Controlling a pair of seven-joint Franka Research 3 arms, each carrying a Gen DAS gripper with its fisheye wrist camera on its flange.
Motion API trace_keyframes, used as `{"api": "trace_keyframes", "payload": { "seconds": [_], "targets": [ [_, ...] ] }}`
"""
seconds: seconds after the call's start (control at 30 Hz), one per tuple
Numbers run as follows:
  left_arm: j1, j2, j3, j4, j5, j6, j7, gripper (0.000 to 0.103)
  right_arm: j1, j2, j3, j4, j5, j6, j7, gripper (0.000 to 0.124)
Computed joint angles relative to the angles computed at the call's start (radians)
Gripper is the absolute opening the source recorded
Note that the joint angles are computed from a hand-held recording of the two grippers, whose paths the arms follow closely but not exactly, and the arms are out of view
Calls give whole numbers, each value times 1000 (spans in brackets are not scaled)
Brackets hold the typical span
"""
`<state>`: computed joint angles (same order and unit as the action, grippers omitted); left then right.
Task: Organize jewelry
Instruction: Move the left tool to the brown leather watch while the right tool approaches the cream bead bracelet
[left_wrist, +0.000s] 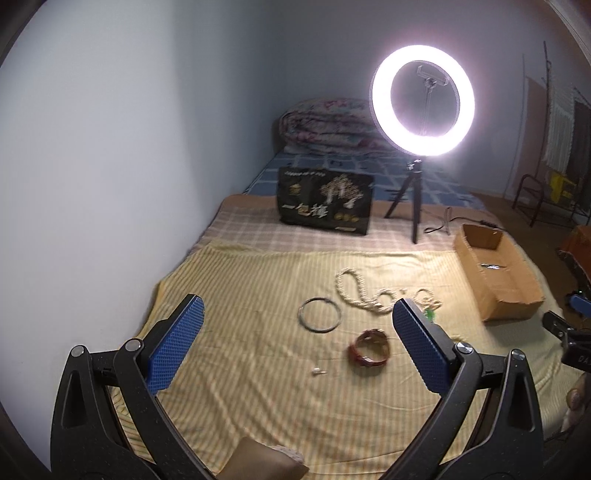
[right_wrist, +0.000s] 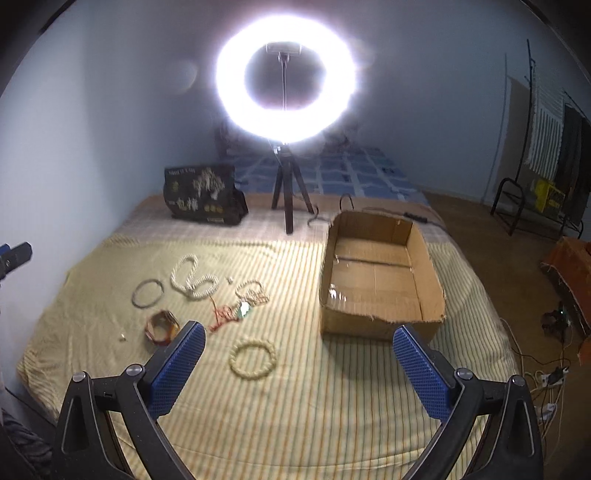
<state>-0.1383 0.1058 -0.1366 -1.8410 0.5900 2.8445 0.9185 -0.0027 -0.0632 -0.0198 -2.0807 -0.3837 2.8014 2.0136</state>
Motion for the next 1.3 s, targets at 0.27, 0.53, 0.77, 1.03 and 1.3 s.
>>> {"api": "trace_keyframes", "payload": {
  "seconds": [0.27,0.53,0.77,1.03,1.3],
  "targets": [
    [39,32,-6,25,-144,-40,108,103,14,31,-16,17,107,-29,-118,103],
    [74,101,-41,76,-362,-104,352,103,41,68,-22,-21,476,59,-469,98],
    [85,138,-49,117,-480,-156,433,102,46,118,-38,52,416,-71,-474,98],
    [96,222,-90,237,-623,-279,535,80,50,189,-42,175,437,-185,-522,81],
    [63,348,-126,392,-703,-475,607,56,42,257,-45,235,501,-289,-554,58]
  ]
}}
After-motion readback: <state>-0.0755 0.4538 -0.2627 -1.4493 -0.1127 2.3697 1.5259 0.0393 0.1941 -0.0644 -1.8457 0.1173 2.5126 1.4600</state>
